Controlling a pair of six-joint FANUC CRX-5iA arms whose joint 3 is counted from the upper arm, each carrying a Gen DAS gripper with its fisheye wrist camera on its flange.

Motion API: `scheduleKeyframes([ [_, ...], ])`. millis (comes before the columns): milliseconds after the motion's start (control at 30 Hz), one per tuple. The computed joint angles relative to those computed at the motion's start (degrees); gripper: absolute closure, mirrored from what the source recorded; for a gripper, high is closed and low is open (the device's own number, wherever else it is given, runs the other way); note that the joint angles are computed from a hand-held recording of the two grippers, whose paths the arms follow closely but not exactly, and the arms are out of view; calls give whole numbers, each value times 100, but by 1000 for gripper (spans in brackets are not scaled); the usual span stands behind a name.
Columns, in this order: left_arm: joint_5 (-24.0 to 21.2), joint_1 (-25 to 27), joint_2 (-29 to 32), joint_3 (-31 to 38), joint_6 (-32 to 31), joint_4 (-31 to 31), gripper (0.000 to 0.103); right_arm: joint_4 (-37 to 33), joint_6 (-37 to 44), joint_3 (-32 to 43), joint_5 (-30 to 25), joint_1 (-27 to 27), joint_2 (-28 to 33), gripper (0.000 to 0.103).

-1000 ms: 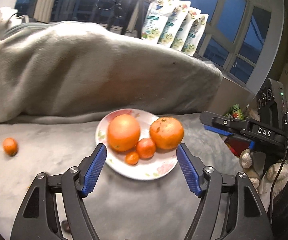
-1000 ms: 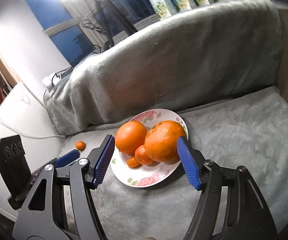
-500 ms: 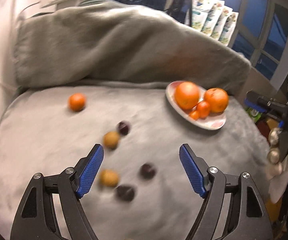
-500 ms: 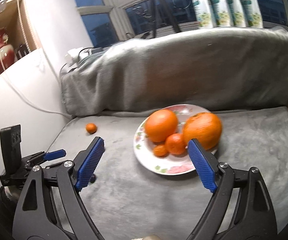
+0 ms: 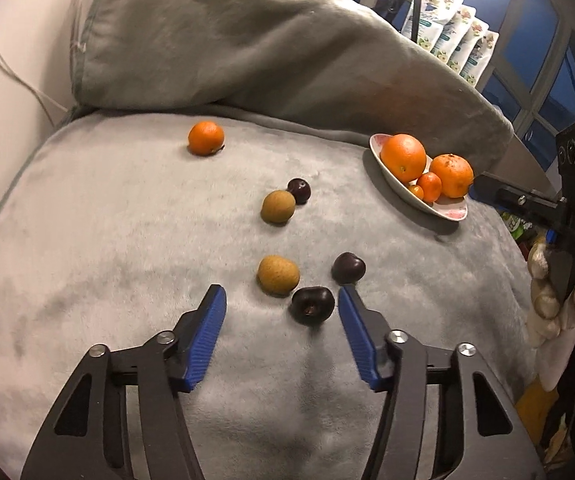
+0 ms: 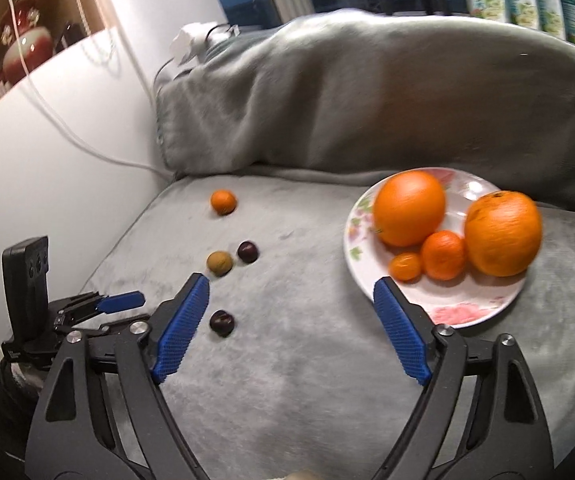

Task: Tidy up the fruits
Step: 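Move both grippers away from the plate toward the plums and kiwis, then grasp a dark plum with the right gripper while the left gripper grasps a brown kiwi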

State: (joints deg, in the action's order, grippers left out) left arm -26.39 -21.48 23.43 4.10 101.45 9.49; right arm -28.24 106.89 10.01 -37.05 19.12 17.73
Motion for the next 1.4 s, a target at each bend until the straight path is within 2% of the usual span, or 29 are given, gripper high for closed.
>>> scheduleKeyframes([
  [100,102,44,2,-103,-226,294,53,35,-36,81,-139,76,107,27],
  [200,203,88,42,-144,-527,583,56,46,-92,195,-316,128,241,40],
  [333,203,163,207,-13,-795,896,56,49,-64,296,-510,215,389,46],
  [400,144,185,298,174,-652,710,56,120,-30,313,-564,293,442,49],
  [667,-187,275,810,876,-1074,933,62,302,-14,399,-634,491,628,60],
  [767,-298,297,963,1045,-1237,1103,65,320,-11,459,-709,529,698,62],
  [1067,-586,306,1223,1391,-1244,1086,70,447,-24,568,-800,649,846,63],
  [1167,-698,302,1290,1494,-1241,1029,72,467,-27,640,-861,664,913,67],
  [1300,-739,307,1340,1544,-1235,1042,78,618,-99,676,-882,730,970,68],
  [1400,-741,310,1364,1568,-1218,1036,78,648,-115,714,-920,745,1015,71],
])
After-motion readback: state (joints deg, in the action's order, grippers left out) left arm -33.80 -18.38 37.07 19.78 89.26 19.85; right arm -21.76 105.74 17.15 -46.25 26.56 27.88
